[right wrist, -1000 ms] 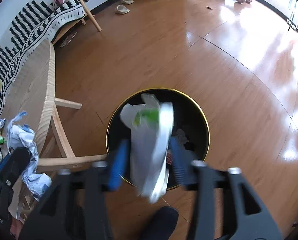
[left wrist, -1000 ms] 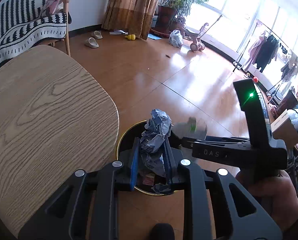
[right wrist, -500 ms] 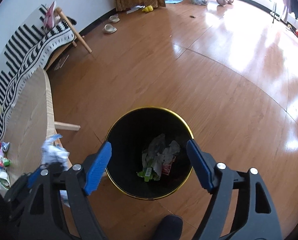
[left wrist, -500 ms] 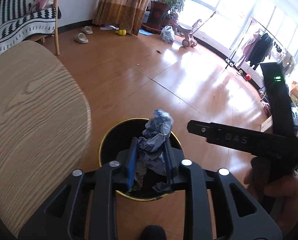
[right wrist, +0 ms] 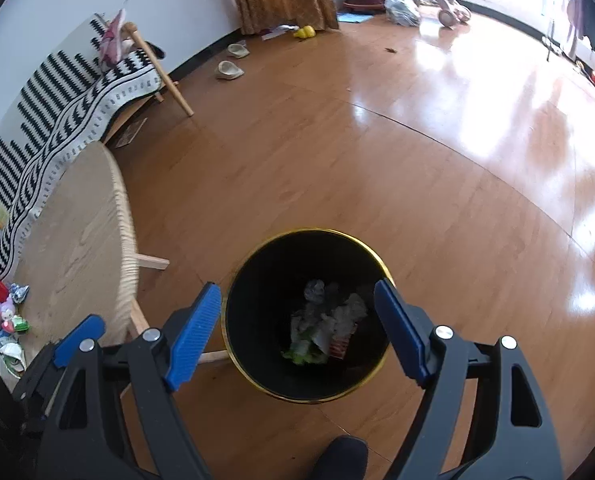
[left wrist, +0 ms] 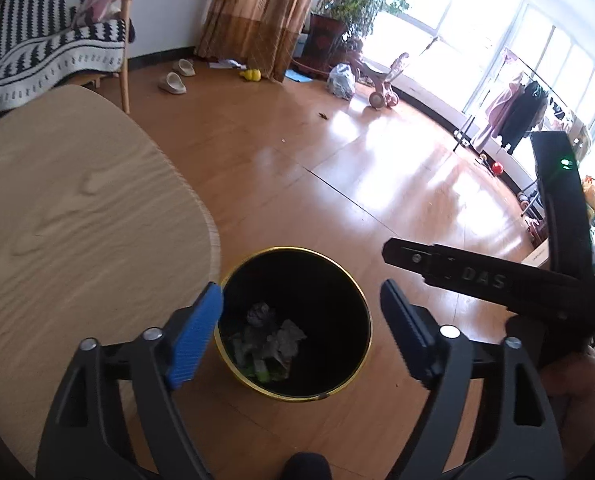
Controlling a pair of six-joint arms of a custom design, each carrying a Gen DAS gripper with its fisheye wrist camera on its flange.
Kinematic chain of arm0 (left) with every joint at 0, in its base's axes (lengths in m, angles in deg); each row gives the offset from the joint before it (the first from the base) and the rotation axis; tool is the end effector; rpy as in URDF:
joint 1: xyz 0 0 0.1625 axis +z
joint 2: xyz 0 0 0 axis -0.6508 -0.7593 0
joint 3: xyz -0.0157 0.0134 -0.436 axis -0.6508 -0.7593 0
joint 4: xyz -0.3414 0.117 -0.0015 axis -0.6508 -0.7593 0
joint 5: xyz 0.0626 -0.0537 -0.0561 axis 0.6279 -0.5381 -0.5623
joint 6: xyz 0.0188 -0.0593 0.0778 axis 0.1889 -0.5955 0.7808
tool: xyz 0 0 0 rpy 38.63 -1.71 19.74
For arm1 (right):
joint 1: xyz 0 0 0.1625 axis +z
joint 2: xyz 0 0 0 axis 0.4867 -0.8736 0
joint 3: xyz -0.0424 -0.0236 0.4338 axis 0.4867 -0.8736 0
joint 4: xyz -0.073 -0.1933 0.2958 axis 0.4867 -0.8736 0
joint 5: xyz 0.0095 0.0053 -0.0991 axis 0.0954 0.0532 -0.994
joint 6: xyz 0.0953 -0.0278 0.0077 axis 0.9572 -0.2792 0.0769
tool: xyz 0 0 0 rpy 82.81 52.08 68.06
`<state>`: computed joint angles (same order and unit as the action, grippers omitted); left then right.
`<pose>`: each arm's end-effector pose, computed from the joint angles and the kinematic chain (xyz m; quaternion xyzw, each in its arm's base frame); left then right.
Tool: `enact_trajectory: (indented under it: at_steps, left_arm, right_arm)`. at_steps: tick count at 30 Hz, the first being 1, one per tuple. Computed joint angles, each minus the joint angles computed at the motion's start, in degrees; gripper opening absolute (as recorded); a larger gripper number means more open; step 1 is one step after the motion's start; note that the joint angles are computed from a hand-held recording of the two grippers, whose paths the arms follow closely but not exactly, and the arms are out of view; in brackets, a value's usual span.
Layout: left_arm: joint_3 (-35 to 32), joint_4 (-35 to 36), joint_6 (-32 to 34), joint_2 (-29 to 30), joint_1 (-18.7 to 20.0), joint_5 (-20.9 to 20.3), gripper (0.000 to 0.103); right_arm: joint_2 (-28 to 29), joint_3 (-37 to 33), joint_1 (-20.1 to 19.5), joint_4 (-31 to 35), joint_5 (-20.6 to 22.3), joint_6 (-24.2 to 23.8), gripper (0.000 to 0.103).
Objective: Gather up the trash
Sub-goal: 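Carry wrapper and tissue box to the bin and open both tools, then grasp silver blister pack with left tool while right tool grasps green-white bag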
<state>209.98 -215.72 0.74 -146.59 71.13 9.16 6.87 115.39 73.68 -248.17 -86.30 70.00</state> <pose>-0.3223 -0.3999 0.1616 0.2948 0.9220 -0.2021 0.1487 0.1525 -0.3649 0.2801 -0.0932 -0.9049 0.3098 0.2766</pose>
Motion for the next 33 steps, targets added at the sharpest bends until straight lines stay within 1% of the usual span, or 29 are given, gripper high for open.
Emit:
enact_trajectory:
  at_steps: [2, 3, 6, 8, 9, 11, 13, 15, 19, 20, 21, 22, 23, 25, 26, 27, 29, 31, 33]
  left_arm:
    - [0.9, 2.5, -0.58, -3.81, -0.3, 1.72, 0.09]
    - [0.92, 3.63, -0.65, -5.24, -0.18, 2.42, 0.09]
    - [1.85, 8.19, -2.11, -12.38, 0.15, 5.63, 0.091]
    - [2.17, 12.6, -3.84, -17.44, 0.34, 9.29, 0.091]
    - [2.15, 16.05, -5.18, -20.71, 0.51, 12.07, 0.091]
    - [2.04, 20.47, -6.68, -25.28, 0.93, 15.26, 0.091]
    - [1.59, 27.08, -9.12, -31.03, 1.52, 19.71, 0.091]
    - [0.61, 33.42, -11.35, -36.26, 2.34, 23.29, 0.091]
    - [-2.85, 49.53, -18.16, -46.82, 4.23, 30.64, 0.091]
    - [-4.08, 54.6, -20.33, -49.17, 4.99, 32.57, 0.091]
    - [-5.09, 57.84, -21.8, -50.29, 5.65, 33.8, 0.091]
    - [-6.3, 63.17, -24.14, -52.41, 6.89, 35.55, 0.091]
    - [-7.24, 66.48, -25.53, -53.66, 8.27, 36.68, 0.091]
    - [-8.66, 68.45, -25.42, -54.43, 11.72, 37.41, 0.091]
    - [-9.09, 67.58, -24.02, -54.49, 13.76, 37.15, 0.091]
    - [-8.8, 65.18, -21.67, -54.75, 15.52, 36.28, 0.091]
    - [-8.55, 56.62, -14.67, -53.7, 20.32, 31.62, 0.091]
    - [-8.2, 52.94, -12.12, -52.77, 22.5, 30.23, 0.091]
    - [-7.48, 47.76, -8.4, -50.9, 24.18, 29.41, 0.091]
  right_arm:
    - [1.96, -1.58, 2.49, 0.45, -0.69, 0.35, 0.08]
    - [2.9, -2.46, 3.63, 0.71, -0.74, 0.41, 0.081]
    - [7.4, -6.05, 7.9, 1.71, -0.04, 1.15, 0.081]
    - [11.09, -8.92, 10.7, 2.52, 0.7, 1.42, 0.081]
    - [12.89, -10.37, 11.97, 2.98, 1.12, 1.45, 0.081]
    - [17.14, -14.1, 14.65, 4.41, 2.43, 1.1, 0.081]
    - [21.48, -17.93, 17.33, 5.75, 4.09, 0.36, 0.081]
    - [25.34, -21.63, 19.54, 7.21, 6.0, -0.32, 0.081]
    - [33.06, -29.58, 23.62, 10.59, 10.11, -1.7, 0.081]
    - [34.52, -31.06, 24.34, 11.19, 10.69, -2.02, 0.081]
    - [36.43, -32.89, 25.3, 11.86, 11.27, -2.35, 0.081]
    - [38.02, -34.57, 26.03, 12.66, 11.95, -2.73, 0.081]
    - [39.76, -36.39, 26.76, 13.73, 12.89, -3.26, 0.081]
    - [42.24, -38.9, 27.75, 15.04, 14.24, -4.11, 0.081]
    - [43.94, -40.74, 28.39, 16.09, 15.13, -4.78, 0.081]
    - [44.8, -41.7, 28.8, 16.62, 15.47, -5.07, 0.081]
    - [47.28, -44.35, 29.78, 17.8, 16.42, -5.96, 0.081]
    - [48.92, -46.1, 30.44, 18.46, 17.3, -6.86, 0.081]
    - [50.14, -47.37, 30.85, 18.92, 17.85, -7.65, 0.081]
